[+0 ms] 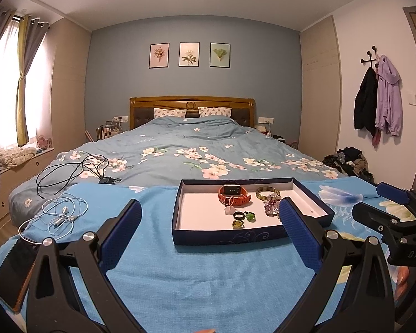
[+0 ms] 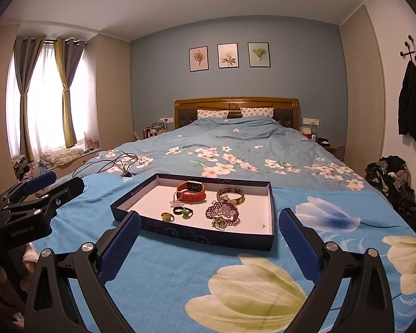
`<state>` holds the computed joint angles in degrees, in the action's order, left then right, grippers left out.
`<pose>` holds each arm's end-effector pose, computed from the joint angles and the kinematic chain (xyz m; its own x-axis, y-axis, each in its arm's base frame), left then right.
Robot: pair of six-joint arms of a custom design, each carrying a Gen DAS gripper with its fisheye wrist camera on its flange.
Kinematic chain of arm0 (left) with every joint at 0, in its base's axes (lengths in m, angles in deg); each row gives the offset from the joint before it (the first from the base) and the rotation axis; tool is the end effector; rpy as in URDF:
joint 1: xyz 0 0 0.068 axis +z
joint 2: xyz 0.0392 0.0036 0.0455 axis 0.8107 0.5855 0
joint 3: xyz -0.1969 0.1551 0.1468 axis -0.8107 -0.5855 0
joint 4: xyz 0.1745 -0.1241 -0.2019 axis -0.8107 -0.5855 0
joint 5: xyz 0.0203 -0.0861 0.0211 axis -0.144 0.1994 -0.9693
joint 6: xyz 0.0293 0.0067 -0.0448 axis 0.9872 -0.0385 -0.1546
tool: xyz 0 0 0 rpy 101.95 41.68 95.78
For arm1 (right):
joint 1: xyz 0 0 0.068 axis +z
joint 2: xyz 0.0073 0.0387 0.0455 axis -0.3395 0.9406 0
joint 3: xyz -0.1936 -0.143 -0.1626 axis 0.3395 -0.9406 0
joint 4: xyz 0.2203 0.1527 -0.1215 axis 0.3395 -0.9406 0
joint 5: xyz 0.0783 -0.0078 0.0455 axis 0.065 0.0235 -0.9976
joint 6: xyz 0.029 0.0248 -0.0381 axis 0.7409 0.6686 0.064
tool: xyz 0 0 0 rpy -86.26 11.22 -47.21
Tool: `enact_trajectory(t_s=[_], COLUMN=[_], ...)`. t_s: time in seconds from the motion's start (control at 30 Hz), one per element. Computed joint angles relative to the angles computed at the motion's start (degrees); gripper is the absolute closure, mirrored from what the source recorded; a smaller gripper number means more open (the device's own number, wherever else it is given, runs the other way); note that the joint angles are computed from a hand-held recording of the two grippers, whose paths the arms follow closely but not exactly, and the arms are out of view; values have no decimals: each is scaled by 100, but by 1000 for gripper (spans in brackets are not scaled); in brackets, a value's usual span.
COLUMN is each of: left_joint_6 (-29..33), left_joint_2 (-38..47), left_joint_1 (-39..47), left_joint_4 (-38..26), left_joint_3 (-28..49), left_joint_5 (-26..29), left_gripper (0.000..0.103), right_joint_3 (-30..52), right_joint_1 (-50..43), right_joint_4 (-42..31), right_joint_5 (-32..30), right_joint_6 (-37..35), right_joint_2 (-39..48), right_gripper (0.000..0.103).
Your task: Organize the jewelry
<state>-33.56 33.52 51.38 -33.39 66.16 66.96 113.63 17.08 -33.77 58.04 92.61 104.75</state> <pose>0.2835 -0.0236 0.2804 -0.2419 0.0617 -0.9683 0.3240 0.9458 -0.0207 0.2461 0.1590 0.2612 -0.2885 0.0516 -0.9561 0.0280 0.9986 0.0454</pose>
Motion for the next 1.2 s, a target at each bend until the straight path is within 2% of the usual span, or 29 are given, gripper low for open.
enact_trajectory(t_s=[1.2], left_joint_6=[-59], left_joint_2=[-158], left_joint_1=[-90], left_joint_4=[286], left_joint_3=[-161], left_joint_5=[-199], left_gripper=[6], right_joint_3=[83], right_joint_1=[27], right_joint_4=[-44], right_joint_5=[104], right_joint_6=[115], right_joint_2=[66], right_gripper=[7])
